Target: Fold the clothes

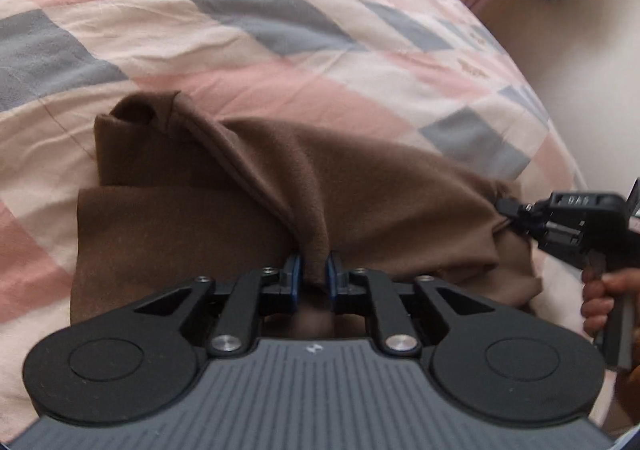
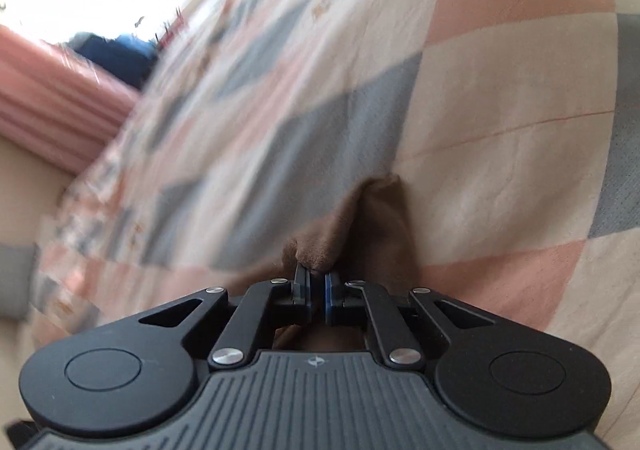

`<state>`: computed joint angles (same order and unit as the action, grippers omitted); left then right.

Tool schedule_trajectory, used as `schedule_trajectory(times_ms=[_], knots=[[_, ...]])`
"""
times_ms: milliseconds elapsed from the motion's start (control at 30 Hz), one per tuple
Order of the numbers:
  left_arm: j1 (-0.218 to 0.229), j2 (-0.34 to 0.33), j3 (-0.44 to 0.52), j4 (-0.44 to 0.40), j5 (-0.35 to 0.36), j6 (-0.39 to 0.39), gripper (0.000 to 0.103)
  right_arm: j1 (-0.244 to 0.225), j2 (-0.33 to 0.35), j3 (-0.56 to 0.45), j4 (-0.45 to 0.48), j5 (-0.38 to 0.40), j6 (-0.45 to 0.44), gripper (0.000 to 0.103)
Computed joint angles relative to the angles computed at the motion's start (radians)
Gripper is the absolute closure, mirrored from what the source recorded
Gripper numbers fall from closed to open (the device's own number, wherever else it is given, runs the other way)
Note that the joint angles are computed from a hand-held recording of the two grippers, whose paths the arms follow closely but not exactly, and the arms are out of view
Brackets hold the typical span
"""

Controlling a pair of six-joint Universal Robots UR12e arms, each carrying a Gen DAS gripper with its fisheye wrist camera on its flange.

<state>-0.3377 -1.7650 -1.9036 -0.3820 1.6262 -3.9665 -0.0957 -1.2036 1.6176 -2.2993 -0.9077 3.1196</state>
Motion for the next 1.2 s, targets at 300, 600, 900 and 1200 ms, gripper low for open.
schedule_trajectory(times_ms=[300, 600, 900, 1200], knots=[[-0.031, 0.021, 0.057, -0.065, 0.322, 0.338, 0.083, 0.058, -0.083, 0.086, -0.342, -0.186, -0.247, 0.054], [-0.012, -0.027, -0.001, -0.038, 0.32, 0.501, 0.08, 0.105, -0.071, 0.148, -0.298, -0.174, -0.836, 0.021], [-0.03, 0.009, 0.023, 0.027, 0.243, 0.512, 0.077, 0.071, -0.109, 0.149, -0.275, -0.097, -0.716, 0.019], [-0.087, 0.013, 0.059, -0.13, 0.229, 0.474, 0.074, 0.106, -0.168, 0.197, -0.223, -0.258, -0.605, 0.022]])
